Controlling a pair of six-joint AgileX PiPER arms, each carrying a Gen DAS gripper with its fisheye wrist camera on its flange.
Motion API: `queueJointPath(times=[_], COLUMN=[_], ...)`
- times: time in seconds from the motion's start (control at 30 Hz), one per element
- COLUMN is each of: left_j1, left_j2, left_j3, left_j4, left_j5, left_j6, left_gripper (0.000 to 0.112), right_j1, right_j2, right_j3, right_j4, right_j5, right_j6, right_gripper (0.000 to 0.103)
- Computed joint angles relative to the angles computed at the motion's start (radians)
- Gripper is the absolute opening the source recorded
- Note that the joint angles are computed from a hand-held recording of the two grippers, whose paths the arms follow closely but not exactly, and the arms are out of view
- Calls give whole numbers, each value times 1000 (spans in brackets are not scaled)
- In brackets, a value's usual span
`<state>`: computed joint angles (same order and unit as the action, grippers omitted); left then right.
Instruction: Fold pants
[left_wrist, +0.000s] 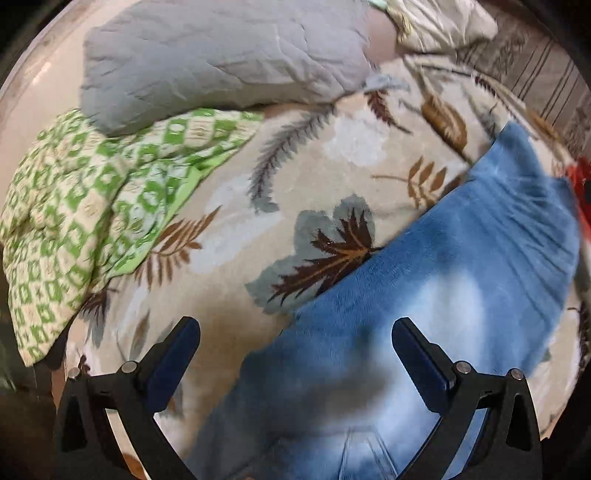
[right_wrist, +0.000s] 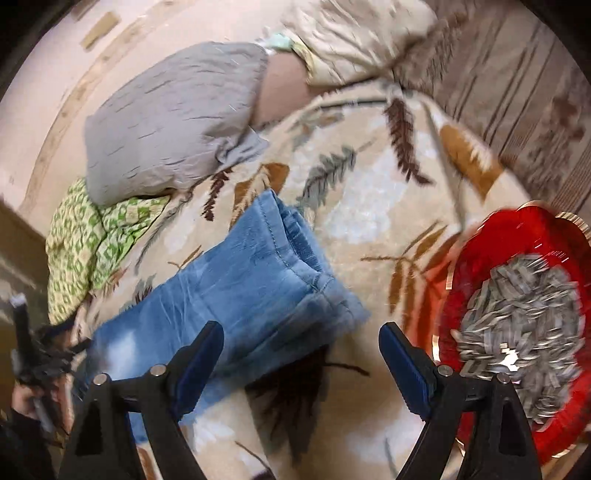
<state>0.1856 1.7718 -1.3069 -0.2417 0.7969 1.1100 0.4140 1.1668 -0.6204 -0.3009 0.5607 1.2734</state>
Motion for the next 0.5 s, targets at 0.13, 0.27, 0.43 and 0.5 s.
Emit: queueJointPath(times=[0.13, 0.27, 0.43, 0.5], left_j1=[-48, -56, -31, -30], left_j2=[71, 92, 62, 66], left_j3=[-26, -21, -35, -38], left_j4=[85, 103, 38, 44], left_j5=[4, 33, 105, 102], left_j6=[-94, -94, -34, -47], left_gripper=[103, 51, 15, 13], right_j1=[-87, -75, 2, 25], right_j2=[135, 196, 86, 63], right_j3=[-19, -37, -72, -90], right_j4=[148, 127, -100, -138], right_j5=[-86, -117, 54, 142], right_j6=[-170, -203, -68, -63], right_gripper=[68, 11, 7, 7])
